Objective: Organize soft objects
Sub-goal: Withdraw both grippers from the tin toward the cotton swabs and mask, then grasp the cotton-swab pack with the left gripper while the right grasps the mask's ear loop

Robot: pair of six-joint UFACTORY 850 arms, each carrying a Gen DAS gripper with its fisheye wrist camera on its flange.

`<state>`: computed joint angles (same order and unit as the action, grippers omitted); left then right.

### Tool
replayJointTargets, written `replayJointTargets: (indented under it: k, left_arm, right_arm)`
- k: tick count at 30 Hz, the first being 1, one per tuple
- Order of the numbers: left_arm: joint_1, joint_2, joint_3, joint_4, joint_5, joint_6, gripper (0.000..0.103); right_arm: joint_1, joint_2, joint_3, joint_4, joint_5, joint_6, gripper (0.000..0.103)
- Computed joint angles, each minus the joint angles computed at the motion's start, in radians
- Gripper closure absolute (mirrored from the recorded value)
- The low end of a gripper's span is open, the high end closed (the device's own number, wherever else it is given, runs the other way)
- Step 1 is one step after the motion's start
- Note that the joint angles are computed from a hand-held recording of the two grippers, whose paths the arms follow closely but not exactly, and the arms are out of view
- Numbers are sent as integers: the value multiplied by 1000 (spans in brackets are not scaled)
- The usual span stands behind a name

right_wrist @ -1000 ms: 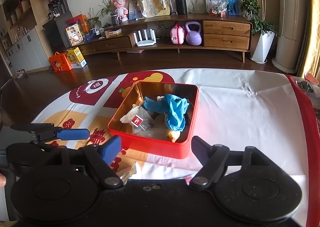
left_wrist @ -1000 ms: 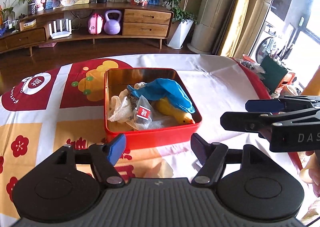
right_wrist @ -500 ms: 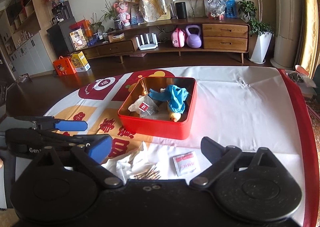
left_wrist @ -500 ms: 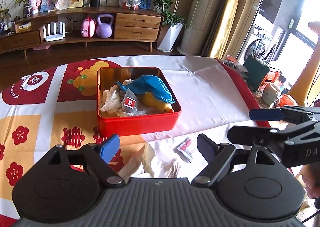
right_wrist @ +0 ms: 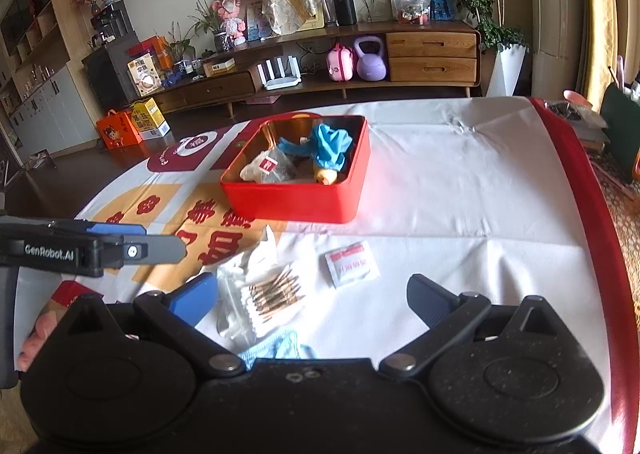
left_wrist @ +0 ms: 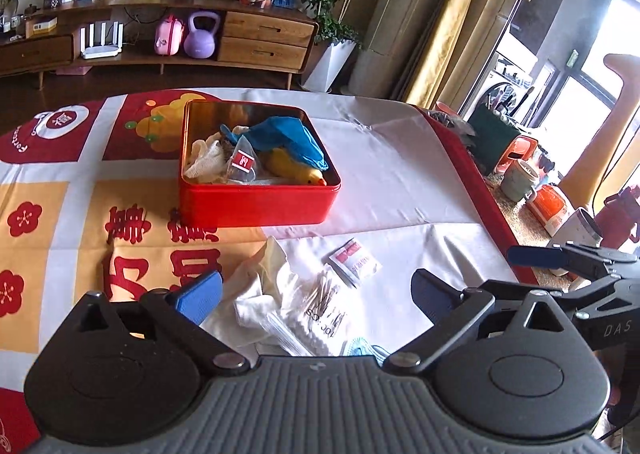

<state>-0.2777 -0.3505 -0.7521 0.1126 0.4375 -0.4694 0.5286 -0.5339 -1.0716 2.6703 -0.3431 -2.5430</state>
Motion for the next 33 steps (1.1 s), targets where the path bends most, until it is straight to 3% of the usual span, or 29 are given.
replayJointTargets:
  k: [8, 17, 26, 33]
  left_arm:
    - [-34, -33, 18, -202, 52, 164, 1]
    - [-60, -100, -3, -172, 49, 213, 1]
    - [-120, -180, -56, -325, 73, 488, 1]
    - [-130, -246, -105, -346, 90, 575, 1]
  right_arm:
    - [26, -4, 53, 7, -16, -46, 2]
    - [68, -46, 56, 28, 19, -131, 2]
    - [73, -93, 41, -9, 48, -115, 2]
    - [70, -124, 21, -90, 59, -40, 2]
